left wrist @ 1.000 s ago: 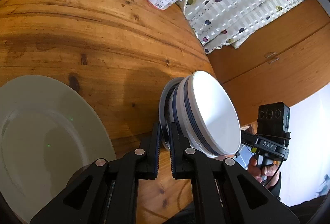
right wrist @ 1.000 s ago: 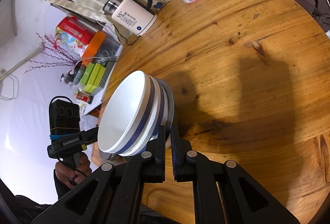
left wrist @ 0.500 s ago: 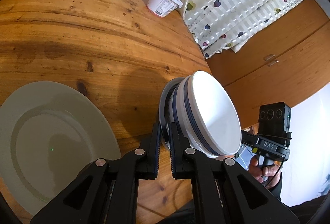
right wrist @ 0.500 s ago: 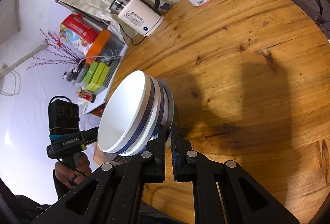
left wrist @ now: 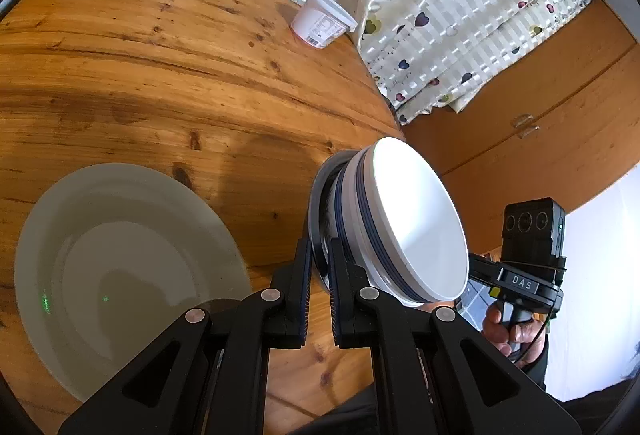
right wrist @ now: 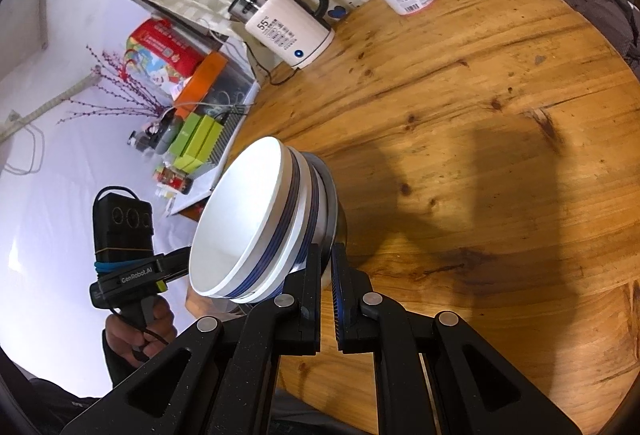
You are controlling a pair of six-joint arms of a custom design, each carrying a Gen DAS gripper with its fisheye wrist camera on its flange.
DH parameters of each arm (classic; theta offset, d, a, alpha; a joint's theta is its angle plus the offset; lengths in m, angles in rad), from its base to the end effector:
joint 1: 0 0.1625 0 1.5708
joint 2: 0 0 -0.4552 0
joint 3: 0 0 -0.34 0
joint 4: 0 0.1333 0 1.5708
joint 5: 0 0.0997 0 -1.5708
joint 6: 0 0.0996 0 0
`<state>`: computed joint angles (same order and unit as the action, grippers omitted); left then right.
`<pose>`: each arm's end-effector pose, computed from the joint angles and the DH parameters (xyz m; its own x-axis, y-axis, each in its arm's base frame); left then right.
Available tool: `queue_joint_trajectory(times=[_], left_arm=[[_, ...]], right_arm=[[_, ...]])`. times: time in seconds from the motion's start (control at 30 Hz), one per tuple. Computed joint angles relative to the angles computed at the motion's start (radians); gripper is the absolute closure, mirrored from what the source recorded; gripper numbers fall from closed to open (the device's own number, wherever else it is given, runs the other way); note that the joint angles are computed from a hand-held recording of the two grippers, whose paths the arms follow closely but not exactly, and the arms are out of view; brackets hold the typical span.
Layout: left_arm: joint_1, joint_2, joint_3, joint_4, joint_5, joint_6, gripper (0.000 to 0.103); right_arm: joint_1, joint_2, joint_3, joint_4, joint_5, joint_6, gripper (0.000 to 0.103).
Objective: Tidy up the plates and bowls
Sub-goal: 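Carry the steel bowl with both grippers and lower it onto the beige plates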
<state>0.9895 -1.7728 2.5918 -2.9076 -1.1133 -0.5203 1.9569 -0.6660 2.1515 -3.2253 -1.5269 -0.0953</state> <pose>-0.0010 -0.3245 0.3318 -0.9919 -0.0921 -0.0869 -0.0185 0.7842 -0.6203 0.3165 -0.4131 0.0237 -0.8832 -0.4682 -0.0271 -0.4573 0.8726 -0.1715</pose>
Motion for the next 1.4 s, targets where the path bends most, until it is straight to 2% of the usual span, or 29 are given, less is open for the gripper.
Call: queue_joint_trajectory(times=[0.83,1.4], left_arm=[[-0.052,-0.179,0.025,0.137,0.096,-0.085,0.097],[-0.112,-0.338,0.029,0.316,0.180,-0.186,0.097]], right_arm=[[0.052,0.064,-0.094,0.084,0.025,-0.012,0.097],[0.085,0.114,-0.157,0.141,0.043,-0.017,0.097]])
